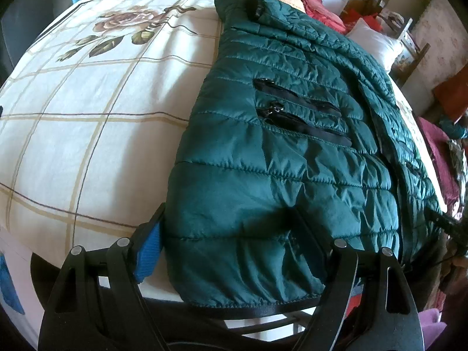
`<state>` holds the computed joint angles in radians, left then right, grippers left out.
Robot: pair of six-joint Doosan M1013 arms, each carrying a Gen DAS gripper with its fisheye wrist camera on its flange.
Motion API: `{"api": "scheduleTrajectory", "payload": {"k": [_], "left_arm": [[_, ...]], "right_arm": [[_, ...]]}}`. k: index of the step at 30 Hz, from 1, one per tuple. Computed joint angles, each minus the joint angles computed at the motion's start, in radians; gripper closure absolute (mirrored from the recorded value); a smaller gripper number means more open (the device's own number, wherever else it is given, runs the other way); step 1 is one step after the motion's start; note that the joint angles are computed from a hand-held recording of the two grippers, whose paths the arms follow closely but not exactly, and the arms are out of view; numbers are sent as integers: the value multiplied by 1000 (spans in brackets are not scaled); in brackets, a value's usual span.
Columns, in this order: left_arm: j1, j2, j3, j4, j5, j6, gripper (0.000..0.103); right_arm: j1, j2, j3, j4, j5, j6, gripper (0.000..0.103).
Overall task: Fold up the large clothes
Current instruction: 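Grasp the jacket hem with both grippers and lift it toward the collar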
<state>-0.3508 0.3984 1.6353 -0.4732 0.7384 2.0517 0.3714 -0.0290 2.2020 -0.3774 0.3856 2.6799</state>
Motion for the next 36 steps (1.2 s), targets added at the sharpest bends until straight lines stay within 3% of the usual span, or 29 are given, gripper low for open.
{"api": "scheduleTrajectory", "payload": {"k": [5,10,12,13,15,18,23,28,36], "left_arm": [[-6,0,1,12,0,10,22],[-8,0,0,11,4,16,25],[-8,-4,3,-5,7,46,48],[-10,-8,6,-2,1,58,53],[-16,-19,13,9,-18,88,72],[-9,-25,3,-28,-16,121,87],[12,-32,-31,-162,-4,183,88],[15,-30,-78,-274,-35,231,88],[2,37,-213,-365,-60,192,88]], "right_arm": [[-6,4,1,15,-14,-32,60],[-21,4,14,57,-60,-69,57],[-19,5,14,40,-60,-48,58],[-18,4,12,37,-59,-45,60],[-24,-5,13,51,-72,-51,72],[-38,-27,11,63,-95,-71,82],[-50,-65,-9,-59,-111,9,84],[-62,-79,-41,-372,-95,280,84],[-125,-42,-125,-479,-62,337,84]]}}
